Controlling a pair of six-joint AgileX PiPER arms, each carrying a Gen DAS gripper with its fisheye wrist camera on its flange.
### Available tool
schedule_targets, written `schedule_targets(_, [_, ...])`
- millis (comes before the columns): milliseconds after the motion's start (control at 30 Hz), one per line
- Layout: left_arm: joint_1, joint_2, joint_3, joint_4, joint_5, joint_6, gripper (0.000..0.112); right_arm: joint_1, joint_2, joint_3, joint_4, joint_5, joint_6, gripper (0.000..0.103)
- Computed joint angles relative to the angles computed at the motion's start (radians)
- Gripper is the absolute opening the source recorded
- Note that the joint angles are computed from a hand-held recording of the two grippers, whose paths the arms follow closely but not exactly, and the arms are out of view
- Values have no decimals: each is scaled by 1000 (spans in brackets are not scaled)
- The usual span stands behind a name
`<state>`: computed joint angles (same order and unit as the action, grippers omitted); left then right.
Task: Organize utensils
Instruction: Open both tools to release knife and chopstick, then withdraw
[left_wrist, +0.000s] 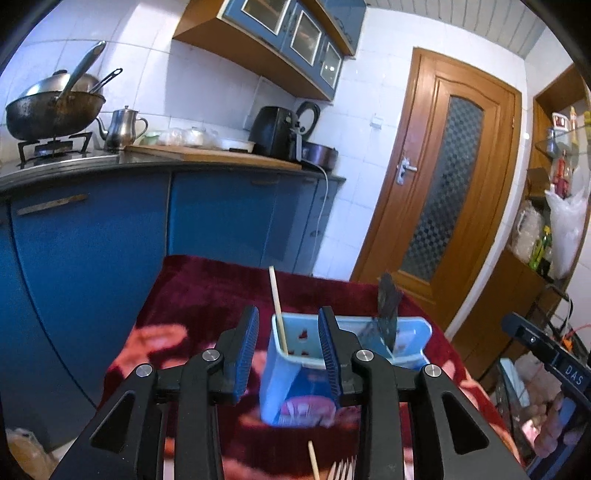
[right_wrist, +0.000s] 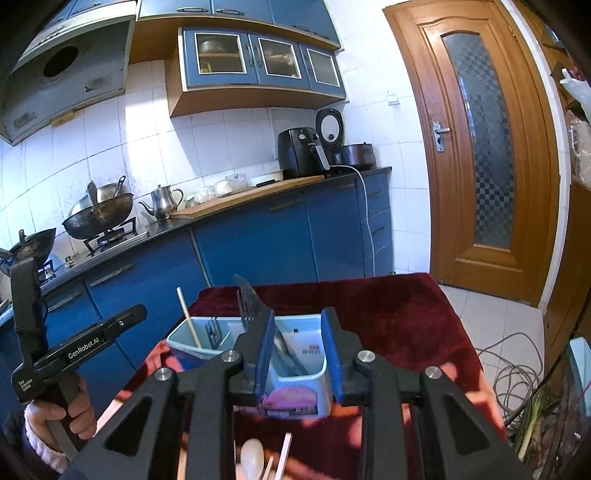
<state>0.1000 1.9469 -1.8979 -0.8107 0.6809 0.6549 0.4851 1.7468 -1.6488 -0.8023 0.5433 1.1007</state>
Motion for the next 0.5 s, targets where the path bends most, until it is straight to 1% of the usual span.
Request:
schedule_targets(300, [3,-104,138,59,75,25,34,57,-97,139,-41,18,86,29])
schedule_targets(500, [-2,-128,200,86,128,37,34,94,-125,224,-72,28,161,30])
